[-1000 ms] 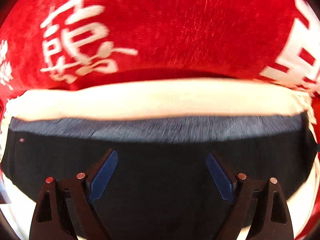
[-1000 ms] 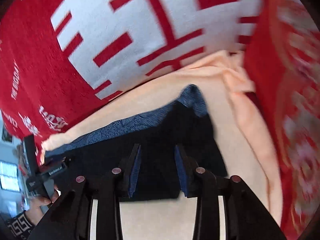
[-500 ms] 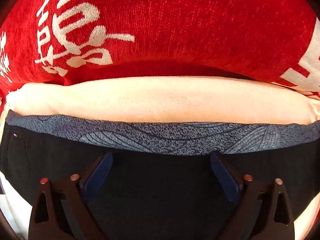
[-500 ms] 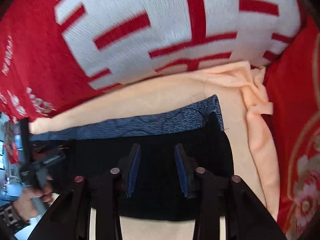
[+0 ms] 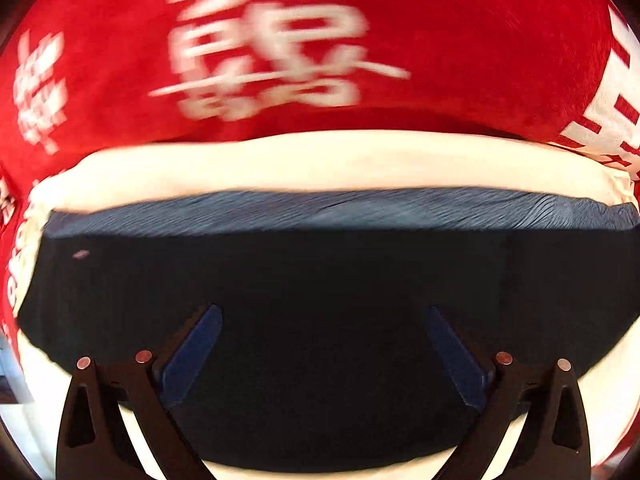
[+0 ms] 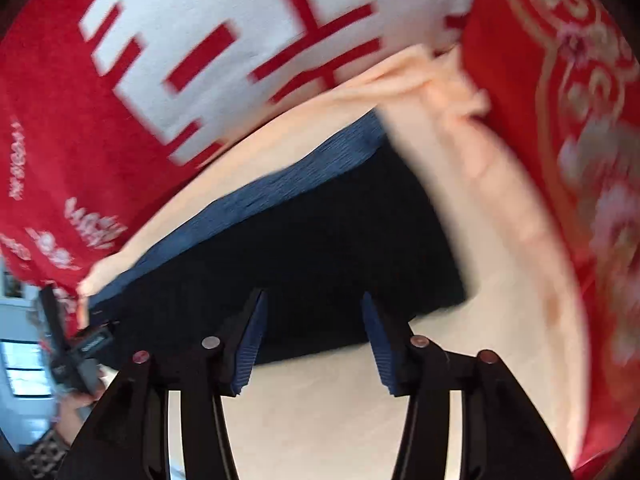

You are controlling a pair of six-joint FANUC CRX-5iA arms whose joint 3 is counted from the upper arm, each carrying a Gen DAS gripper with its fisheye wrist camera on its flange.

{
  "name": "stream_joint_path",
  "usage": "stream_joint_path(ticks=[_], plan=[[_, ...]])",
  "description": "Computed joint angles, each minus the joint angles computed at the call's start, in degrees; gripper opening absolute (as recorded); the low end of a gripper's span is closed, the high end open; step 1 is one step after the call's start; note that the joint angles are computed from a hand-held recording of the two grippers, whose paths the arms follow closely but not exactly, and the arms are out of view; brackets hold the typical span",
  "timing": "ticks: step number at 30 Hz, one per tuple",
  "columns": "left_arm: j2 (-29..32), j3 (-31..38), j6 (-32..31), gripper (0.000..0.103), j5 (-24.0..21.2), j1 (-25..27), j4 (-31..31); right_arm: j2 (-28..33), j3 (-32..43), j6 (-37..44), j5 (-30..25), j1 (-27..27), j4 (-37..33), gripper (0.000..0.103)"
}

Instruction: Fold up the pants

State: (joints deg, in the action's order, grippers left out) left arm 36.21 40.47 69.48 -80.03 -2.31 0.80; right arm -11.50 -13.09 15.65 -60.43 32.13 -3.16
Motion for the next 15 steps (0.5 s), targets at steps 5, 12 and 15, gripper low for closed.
stream_joint_path(ticks=[5,12,15], plan=[[-0.2,0.9,-4.8,0.103,-1.1,7.0,-1.4,4.1,2.4,-4.0,14.7,8.8,-8.0,0.055],[7.1,11.0,-12.2,0.103,-2.0,14.8,-3.1,26.6,18.3,-5.1,33.6,18.2,-16.9,0.055],[11.1,15.8,-14.8,0.103,-2.6,17.5,-3.8,32.2,22.4,-8.3,35.4,19.1,-16.0,0.055]])
